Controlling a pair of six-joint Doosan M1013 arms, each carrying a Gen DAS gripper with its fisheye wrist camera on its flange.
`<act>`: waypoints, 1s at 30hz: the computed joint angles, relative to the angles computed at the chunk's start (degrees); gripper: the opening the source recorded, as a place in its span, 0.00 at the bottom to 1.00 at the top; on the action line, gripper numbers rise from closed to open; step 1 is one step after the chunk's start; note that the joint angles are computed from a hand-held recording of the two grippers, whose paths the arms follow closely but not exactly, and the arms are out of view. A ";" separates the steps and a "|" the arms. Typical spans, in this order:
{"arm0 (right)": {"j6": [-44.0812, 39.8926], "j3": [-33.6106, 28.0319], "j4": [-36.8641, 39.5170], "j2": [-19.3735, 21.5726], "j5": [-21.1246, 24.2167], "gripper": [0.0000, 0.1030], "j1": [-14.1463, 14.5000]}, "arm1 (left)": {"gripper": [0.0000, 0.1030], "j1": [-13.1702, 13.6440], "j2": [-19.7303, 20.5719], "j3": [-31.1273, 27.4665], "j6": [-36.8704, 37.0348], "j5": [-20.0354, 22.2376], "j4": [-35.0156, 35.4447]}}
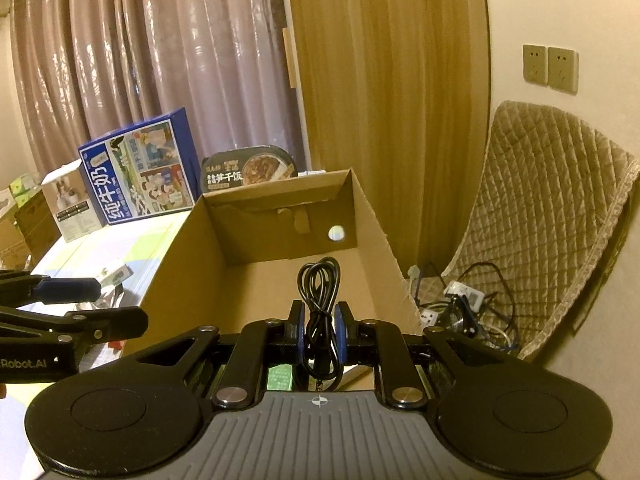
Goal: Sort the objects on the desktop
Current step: 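Open both tools to drop the charger and cable into the box, then withdraw both tools from the cardboard box back over the table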
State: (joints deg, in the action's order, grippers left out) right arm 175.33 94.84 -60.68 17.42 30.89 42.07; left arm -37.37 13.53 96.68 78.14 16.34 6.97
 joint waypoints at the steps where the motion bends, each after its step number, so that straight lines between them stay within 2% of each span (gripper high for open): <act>1: -0.04 -0.01 0.03 0.03 0.04 0.12 0.02 | 0.64 0.01 -0.07 0.15 -0.08 -0.07 0.08; 7: 1.80 0.35 -1.75 -0.10 -1.16 0.12 -0.08 | 0.65 -0.02 -0.27 0.53 -0.64 -0.31 0.41; 13: 6.63 1.04 -5.96 -0.65 -0.29 0.24 0.26 | 0.75 -0.19 -1.12 1.92 -4.45 -1.45 3.82; 18: 10.94 2.65 -7.32 -1.81 0.46 0.30 1.49 | 0.75 -0.06 -2.29 3.57 -7.69 -1.72 6.35; 25: 14.95 4.49 -7.50 -3.31 2.37 0.48 4.46 | 0.79 0.18 -4.97 7.08 -14.41 -1.44 11.65; 27: 15.19 4.69 -6.79 -3.57 2.74 0.54 5.37 | 0.83 0.28 -5.83 8.10 -15.48 -1.02 12.31; 30: 14.67 4.56 -5.58 -3.81 3.36 0.66 6.79 | 0.87 0.48 -7.22 9.75 -16.89 -0.75 13.70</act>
State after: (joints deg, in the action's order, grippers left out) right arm 190.00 99.40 -66.26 13.61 34.25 48.87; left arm -36.89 6.31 106.43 61.25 15.59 20.67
